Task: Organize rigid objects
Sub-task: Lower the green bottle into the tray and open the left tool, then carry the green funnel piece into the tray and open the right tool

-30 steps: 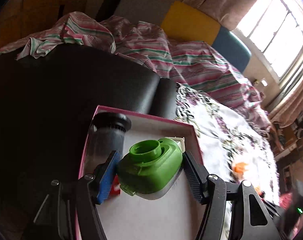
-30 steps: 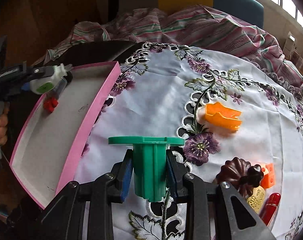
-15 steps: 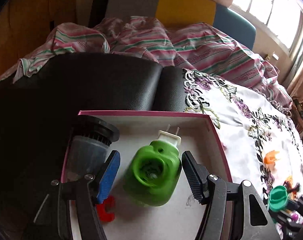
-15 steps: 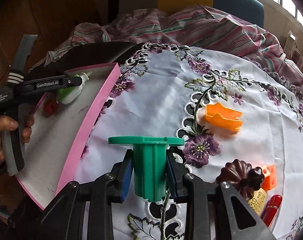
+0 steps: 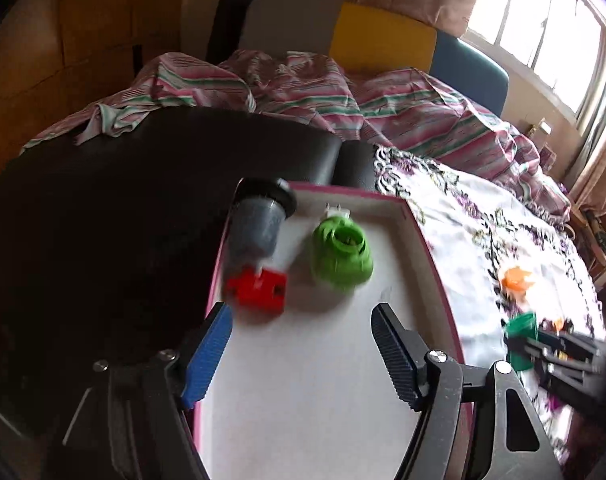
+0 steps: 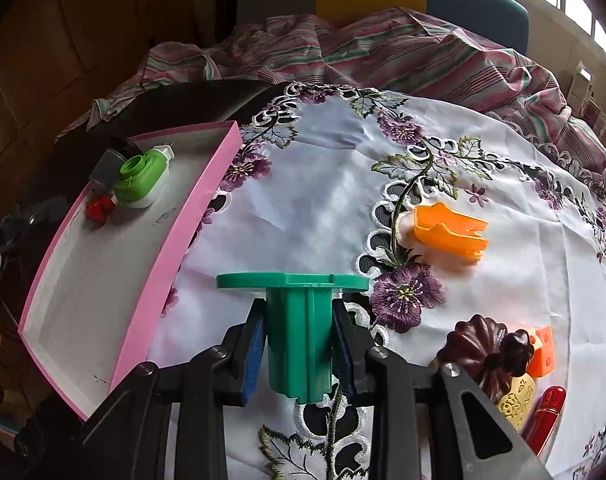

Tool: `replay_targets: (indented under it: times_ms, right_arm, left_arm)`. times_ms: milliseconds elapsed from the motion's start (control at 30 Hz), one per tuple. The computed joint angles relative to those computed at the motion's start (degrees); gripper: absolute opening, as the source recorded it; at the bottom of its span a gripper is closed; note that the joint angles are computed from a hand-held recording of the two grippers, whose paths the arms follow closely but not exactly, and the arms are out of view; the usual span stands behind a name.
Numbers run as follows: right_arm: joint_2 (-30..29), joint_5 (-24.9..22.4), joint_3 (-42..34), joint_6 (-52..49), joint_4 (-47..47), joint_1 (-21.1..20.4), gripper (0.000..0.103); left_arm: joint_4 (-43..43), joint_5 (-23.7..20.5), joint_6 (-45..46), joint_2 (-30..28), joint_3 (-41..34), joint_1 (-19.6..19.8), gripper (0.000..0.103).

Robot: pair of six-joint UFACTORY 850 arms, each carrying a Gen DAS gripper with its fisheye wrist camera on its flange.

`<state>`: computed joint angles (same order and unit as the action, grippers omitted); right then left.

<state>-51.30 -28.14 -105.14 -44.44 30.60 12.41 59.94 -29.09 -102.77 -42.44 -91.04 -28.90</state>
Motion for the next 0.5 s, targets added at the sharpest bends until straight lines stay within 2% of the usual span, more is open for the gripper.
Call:
replay_targets:
  times_ms: [200,500]
  right_arm:
    - [0.13,0.09,0.3,-0.33,0.32,0.11,0.03]
    - [0.1,-0.2,0.45,-1.47,1.77,0.04,0.03]
  left_arm:
    - [1.92,-3.44,-3.14,2.81,3.93,-2.34,0.073]
    - [1.52,-4.46,-4.81,5.31,8.29,-2.82,0.073]
